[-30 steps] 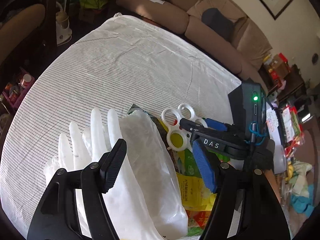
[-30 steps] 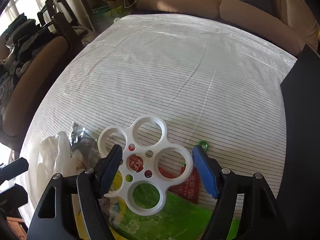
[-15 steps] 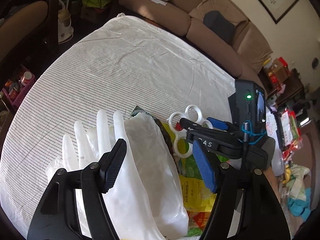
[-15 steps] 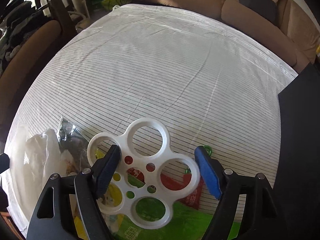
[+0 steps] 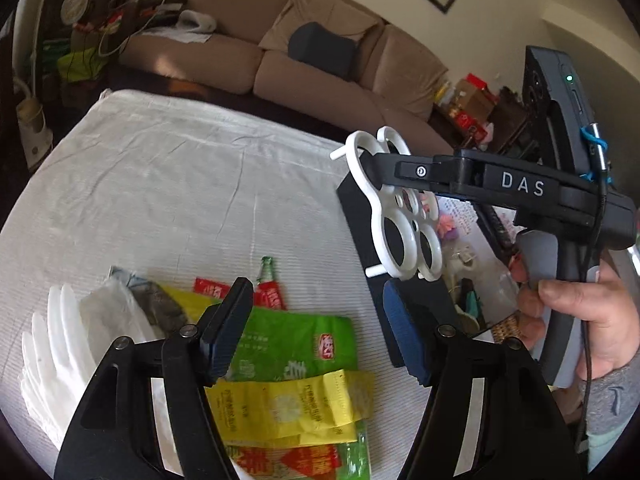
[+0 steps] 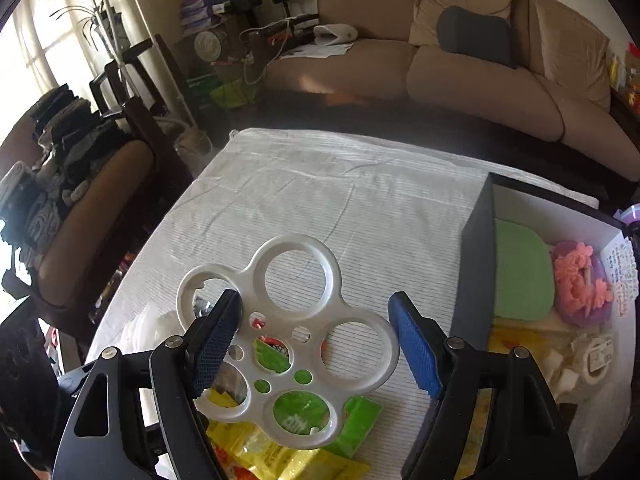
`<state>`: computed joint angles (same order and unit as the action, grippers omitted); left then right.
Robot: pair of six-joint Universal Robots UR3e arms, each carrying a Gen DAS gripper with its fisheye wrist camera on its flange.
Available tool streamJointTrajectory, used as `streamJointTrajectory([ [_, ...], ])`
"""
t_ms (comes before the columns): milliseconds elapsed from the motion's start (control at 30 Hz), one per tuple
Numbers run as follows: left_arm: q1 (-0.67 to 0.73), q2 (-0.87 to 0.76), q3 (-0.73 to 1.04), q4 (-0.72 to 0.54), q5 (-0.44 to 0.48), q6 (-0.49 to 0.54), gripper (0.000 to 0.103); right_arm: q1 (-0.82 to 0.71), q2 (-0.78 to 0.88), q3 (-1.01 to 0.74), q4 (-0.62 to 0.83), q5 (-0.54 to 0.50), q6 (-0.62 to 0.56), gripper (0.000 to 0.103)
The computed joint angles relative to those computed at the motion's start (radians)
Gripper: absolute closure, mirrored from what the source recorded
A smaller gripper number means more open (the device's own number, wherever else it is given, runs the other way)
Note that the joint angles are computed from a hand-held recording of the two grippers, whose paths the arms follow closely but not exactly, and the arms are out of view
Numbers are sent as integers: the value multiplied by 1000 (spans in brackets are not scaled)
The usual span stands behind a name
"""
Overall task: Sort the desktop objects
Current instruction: 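Carry the ring holder into the black box and release it onto the green plate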
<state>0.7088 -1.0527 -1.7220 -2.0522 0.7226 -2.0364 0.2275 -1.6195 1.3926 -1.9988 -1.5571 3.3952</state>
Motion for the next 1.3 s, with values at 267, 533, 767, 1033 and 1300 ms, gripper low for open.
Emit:
streamJointTrajectory([
  [267,-357,-96,131,285,-11,-387,39,-295,-288,100,135,116,-176,25],
  [533,-863,-534,460,653,237,-788,49,-725,-413,155,291,374,-455,25],
  [767,-997,-806,728,682,365,-905,49,-828,-223,243,127,381,-489,25],
  [1033,-980,-885,760,734,366,-921,48,-721,80,185,-41,278,-550,25],
  [1300,-978,-905,749,757,388,-923,48,-625,173,162,-87,148,-599,21],
])
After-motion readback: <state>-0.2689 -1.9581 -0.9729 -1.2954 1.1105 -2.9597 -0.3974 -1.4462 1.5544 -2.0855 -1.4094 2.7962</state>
